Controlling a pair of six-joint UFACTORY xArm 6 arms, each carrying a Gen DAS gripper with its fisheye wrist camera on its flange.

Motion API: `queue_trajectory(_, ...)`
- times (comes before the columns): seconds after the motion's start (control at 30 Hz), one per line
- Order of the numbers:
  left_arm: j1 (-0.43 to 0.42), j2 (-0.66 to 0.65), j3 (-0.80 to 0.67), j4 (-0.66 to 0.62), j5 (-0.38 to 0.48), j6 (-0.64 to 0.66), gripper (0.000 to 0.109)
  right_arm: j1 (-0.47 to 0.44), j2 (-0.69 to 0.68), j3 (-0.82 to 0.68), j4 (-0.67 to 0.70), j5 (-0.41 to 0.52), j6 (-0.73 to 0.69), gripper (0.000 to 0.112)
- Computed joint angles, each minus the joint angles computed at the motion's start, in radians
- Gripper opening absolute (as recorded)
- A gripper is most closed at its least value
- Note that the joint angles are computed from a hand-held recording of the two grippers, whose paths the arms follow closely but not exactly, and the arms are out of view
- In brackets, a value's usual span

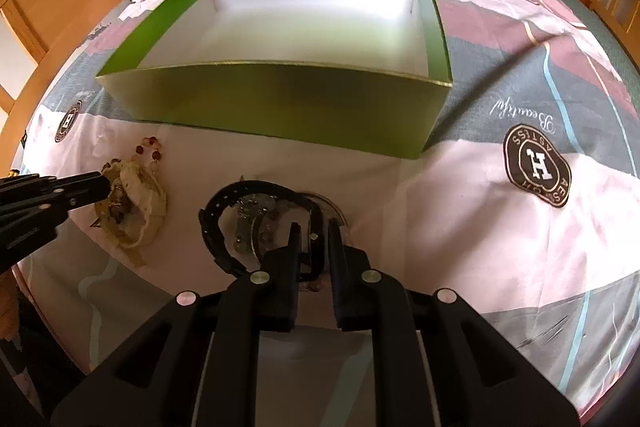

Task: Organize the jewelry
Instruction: 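Close the left gripper on the white watch while the right gripper holds the black band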

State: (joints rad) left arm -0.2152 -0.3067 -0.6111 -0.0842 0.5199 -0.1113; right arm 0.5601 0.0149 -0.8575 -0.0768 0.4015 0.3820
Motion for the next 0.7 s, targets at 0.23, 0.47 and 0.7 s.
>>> queue_trajectory(0.23, -0.028, -0.056, 0.033, -0.218, -0.054, 0.184, 0.007, -0.007, -0.018, 0.022, -0.053, -0.035, 0.053, 0.011)
queue_trajectory(0.47, -0.009, -0.063, 0.033, -0.354, -0.064, 0.265, 0.004, -0.023, -0.067, 0.067, -0.136, -0.125, 0.134, 0.008)
queue_trajectory(0.7, -0.004, -0.033, 0.023, -0.253, -0.052, 0.184, 0.004, -0.031, -0.046, 0.049, -0.019, -0.086, 0.076, 0.012)
